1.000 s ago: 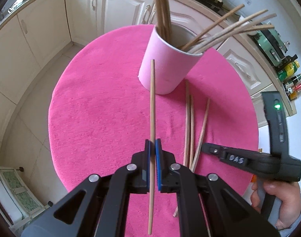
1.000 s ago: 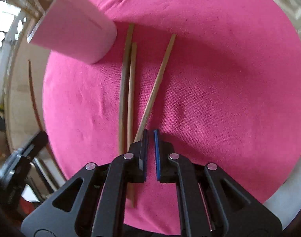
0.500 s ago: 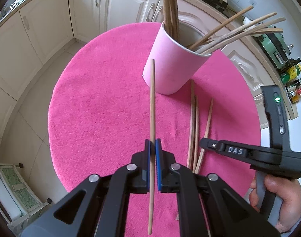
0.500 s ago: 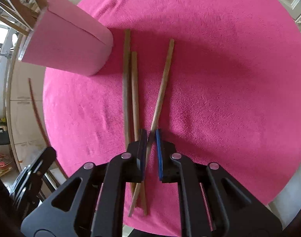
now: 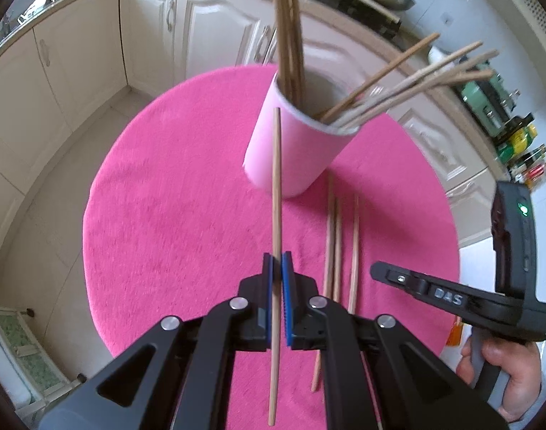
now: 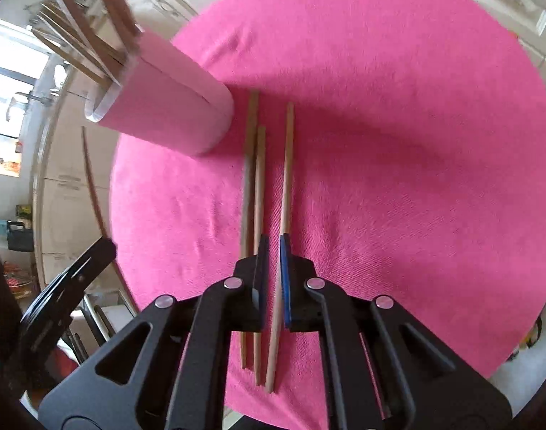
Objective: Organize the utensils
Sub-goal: 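Lower the right gripper back to the pile while the left gripper holds its chopstick upright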
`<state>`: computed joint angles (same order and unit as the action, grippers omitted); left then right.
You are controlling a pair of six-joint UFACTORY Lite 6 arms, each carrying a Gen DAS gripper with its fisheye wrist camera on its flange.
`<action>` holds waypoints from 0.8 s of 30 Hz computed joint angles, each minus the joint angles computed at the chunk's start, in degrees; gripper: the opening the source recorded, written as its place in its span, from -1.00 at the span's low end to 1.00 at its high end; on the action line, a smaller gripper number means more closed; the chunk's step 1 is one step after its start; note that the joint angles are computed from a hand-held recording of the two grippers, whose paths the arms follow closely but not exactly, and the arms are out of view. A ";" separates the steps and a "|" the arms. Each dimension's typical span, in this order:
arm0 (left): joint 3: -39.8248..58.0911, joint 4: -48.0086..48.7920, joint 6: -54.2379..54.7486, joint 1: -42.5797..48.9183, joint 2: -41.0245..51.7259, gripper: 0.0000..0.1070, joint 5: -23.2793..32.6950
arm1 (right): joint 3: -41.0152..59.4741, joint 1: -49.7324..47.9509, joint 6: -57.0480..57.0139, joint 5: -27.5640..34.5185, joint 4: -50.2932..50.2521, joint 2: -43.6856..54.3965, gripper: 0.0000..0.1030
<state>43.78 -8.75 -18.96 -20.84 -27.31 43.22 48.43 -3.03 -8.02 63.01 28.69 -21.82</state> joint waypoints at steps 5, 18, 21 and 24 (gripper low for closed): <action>1.69 1.43 -1.52 -0.56 -2.55 -0.91 -1.29 | 4.38 -10.29 -7.85 6.46 4.55 -4.53 -0.88; 4.81 6.75 -8.61 -5.37 0.69 -0.90 -1.23 | 2.46 1.78 1.59 0.36 -4.72 -3.02 -0.85; 3.18 6.37 -8.15 -4.83 0.06 -0.90 -1.10 | -1.01 4.85 5.15 -2.26 -6.13 -1.15 -0.85; 2.20 5.97 -7.64 -4.03 -0.23 -0.91 -0.95 | -2.32 6.48 6.48 -3.52 -6.65 -1.17 -0.82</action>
